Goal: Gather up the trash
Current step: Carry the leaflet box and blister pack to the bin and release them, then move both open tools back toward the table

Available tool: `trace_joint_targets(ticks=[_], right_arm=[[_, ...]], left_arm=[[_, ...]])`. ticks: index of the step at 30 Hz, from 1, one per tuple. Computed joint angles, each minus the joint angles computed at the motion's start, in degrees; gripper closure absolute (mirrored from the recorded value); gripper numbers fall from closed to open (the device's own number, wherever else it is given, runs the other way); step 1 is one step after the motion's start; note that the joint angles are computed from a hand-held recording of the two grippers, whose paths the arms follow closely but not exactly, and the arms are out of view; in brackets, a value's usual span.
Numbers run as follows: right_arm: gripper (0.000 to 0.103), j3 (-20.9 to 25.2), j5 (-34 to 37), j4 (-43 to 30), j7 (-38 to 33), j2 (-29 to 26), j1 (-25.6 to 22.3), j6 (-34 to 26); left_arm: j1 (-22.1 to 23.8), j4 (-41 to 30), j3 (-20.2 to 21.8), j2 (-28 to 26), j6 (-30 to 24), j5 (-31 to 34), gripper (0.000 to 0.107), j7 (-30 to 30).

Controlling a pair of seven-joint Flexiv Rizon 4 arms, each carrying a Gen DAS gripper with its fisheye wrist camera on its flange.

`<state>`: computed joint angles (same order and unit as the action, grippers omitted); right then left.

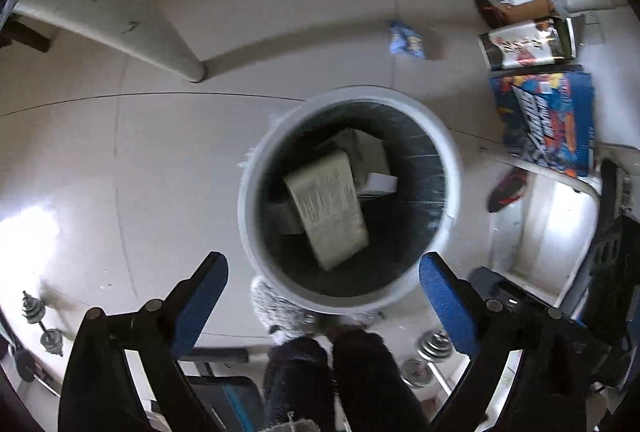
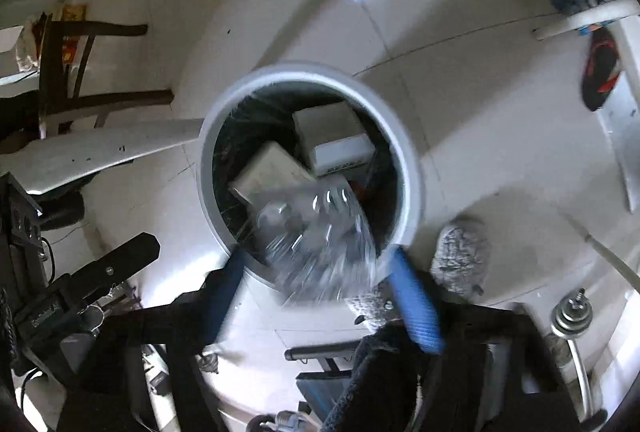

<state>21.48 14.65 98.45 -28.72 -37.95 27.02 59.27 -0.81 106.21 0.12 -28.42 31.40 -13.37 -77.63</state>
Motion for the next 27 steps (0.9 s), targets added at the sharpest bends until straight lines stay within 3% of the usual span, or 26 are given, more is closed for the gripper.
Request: trace_joint_targets(ticks=[4,9,15,27], right_arm=[[0.007,-1.84,-4.21,-1.35,0.81,0.71,2.08,-5.76],[0.006,-5.07,-11.83,-3.40,2.86,3.49,5.57,-16.48],[0.006,-6.07,-16.18,-4.48,4.30,8.21,7.30,-24.71],[0.006,-5.34,-17.10,-13.40,4.57,16.94,9.64,-42.91]], left_arm=[[-1.28,2.87,2.60,3.60,5.36,5.84,0.009,-1.16],[-1.78,4.33,3.60,7.91,5.62,10.73,0.009,-3.48],[-1.22,5.06,3.15,13.57,1.78,11.81,0.009,-4.04],[-0.56,0.81,2.18,26.03,-13.33,11.56,0.009,-3.02]])
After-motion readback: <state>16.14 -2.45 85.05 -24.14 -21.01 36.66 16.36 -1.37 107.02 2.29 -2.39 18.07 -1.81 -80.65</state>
